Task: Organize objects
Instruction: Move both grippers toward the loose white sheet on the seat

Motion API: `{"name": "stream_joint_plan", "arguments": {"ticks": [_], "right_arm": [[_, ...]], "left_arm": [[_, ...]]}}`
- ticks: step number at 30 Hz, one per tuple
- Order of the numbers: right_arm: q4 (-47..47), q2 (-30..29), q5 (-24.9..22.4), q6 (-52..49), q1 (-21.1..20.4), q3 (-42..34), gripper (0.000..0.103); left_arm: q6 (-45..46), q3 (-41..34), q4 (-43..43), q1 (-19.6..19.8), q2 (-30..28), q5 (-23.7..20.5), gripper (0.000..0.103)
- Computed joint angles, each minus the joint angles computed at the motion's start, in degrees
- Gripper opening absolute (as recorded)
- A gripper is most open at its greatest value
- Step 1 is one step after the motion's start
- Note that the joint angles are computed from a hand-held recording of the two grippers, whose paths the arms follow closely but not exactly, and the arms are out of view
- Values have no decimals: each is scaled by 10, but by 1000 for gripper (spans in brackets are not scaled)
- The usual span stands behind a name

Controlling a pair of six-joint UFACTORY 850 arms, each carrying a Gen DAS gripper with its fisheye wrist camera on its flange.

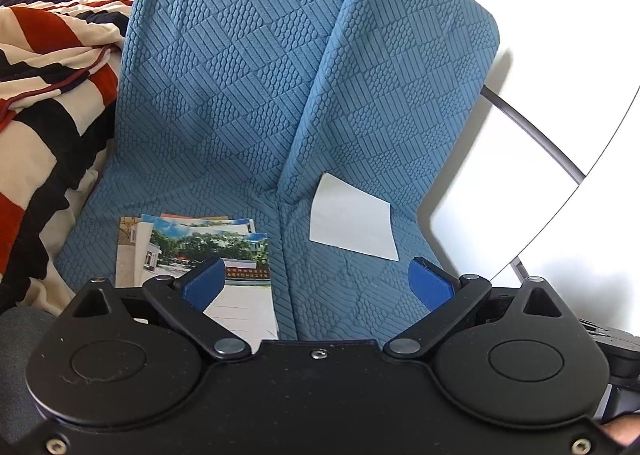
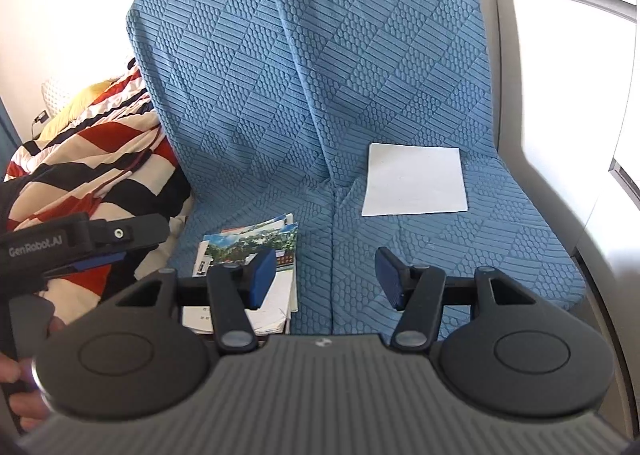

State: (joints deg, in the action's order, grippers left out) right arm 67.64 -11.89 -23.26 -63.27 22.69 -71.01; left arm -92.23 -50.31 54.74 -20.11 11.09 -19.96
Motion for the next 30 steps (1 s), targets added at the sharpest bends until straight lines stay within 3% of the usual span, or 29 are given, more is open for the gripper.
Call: {"name": "stream_joint_plan", "arguments": {"ticks": [11,13,14,22,25,27,30], "right_arm": [[13,-2,-6,-13,-25,10,59],[38,-3,-6,-34,-30,15,82],[54,-6,-12,-47,-34,17,84],[115,-31,20,-92,-52,29,84],[173,-46,52,-143,-52,34,84],[226,-57,67,-200,-53,34,84],[317,-73,70,-274,-60,31,84]], "left_arm": [[-95,-15,92,-30,-37,-3,98],[-139,-15,125,-35,-45,4,98],[-166,-14,147,-37,-51,7,98],[-246,-29,209,-53,-114,24,98],[-258,-36,205,-48,-135,43,97],[-307,-39,247,-41,-147,65,97],[-314,-57,254,-32,-174,74,97]]}}
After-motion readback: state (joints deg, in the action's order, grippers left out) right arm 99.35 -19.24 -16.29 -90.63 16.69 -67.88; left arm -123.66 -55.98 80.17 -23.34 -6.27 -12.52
